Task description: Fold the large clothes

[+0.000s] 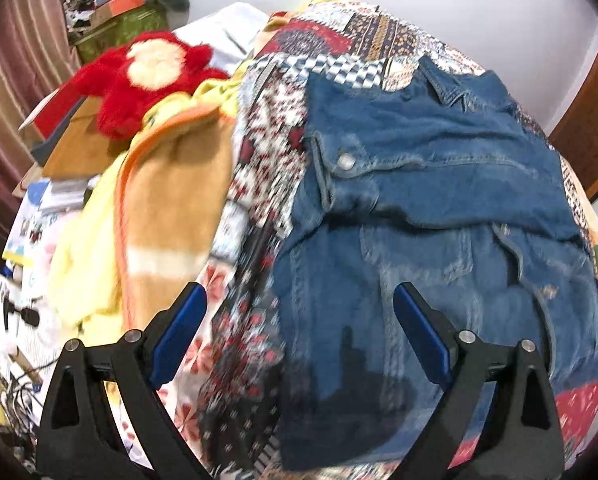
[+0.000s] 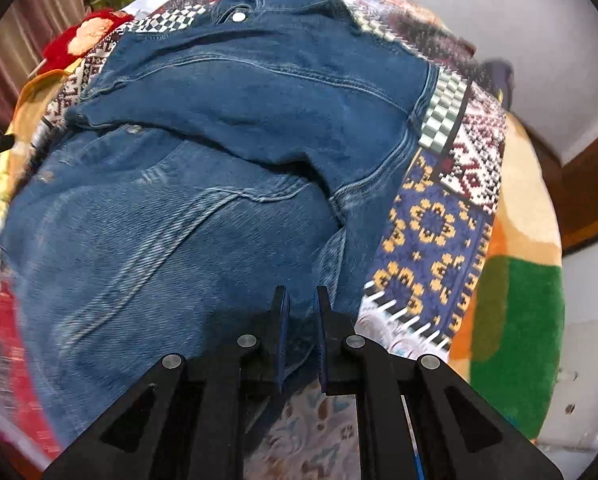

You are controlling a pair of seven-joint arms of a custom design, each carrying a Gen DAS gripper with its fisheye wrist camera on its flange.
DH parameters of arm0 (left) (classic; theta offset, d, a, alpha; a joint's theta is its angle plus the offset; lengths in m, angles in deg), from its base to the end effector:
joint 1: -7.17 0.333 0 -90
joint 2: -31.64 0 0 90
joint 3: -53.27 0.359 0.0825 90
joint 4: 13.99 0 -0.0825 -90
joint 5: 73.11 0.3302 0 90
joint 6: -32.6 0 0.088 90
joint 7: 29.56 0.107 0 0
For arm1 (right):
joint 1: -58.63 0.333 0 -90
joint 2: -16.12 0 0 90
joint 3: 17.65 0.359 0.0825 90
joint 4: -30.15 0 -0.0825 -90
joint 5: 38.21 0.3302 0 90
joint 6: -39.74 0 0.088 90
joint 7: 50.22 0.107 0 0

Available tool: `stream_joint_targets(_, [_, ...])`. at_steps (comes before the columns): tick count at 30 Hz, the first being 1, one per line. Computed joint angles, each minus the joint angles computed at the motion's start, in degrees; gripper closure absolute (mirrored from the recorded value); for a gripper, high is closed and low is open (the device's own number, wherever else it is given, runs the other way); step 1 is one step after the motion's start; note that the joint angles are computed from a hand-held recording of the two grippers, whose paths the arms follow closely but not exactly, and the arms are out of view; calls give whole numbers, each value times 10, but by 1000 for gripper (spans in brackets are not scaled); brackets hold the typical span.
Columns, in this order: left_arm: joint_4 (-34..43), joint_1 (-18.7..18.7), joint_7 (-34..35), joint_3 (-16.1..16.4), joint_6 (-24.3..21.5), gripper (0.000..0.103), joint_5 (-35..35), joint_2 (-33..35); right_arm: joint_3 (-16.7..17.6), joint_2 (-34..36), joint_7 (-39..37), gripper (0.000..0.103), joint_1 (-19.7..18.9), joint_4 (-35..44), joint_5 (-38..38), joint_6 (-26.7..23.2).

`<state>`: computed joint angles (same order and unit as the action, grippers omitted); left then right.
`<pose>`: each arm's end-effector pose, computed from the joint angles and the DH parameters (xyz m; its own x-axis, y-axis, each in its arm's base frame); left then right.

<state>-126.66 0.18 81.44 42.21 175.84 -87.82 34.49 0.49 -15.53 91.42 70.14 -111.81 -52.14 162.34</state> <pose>0.5348 -0.1701 0.5662 -0.5027 -0.8620 0.0648 -0.7656 0.4091 -0.4965 0.2860 0.1752 0.5513 -0.3159 -0.9417 0.1158 -0.8856 0.2489 -0.3922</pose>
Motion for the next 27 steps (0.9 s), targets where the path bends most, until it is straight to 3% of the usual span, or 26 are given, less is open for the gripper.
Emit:
stream_joint_targets(10, [-60, 23, 54, 22, -31, 8, -75, -21, 28, -17, 45, 95, -3, 11, -23, -76])
stream_joint_targets(13, [-73, 27, 81, 25, -55, 8, -111, -23, 43, -7, 58, 95, 0, 33, -31, -136])
stream_joint_targets(19, [-100, 25, 109, 21, -70, 8, -143, -21, 27, -39, 80, 95, 17, 17, -3, -189])
stream_joint_targets(25, [-108, 27, 119, 24, -87, 12, -177, -22, 9, -56, 90, 95, 14, 19, 26, -197])
stream_joint_targets(27, [-111, 31, 134, 28, -95, 19, -195, -27, -11, -88, 87, 95, 15, 15, 54, -162])
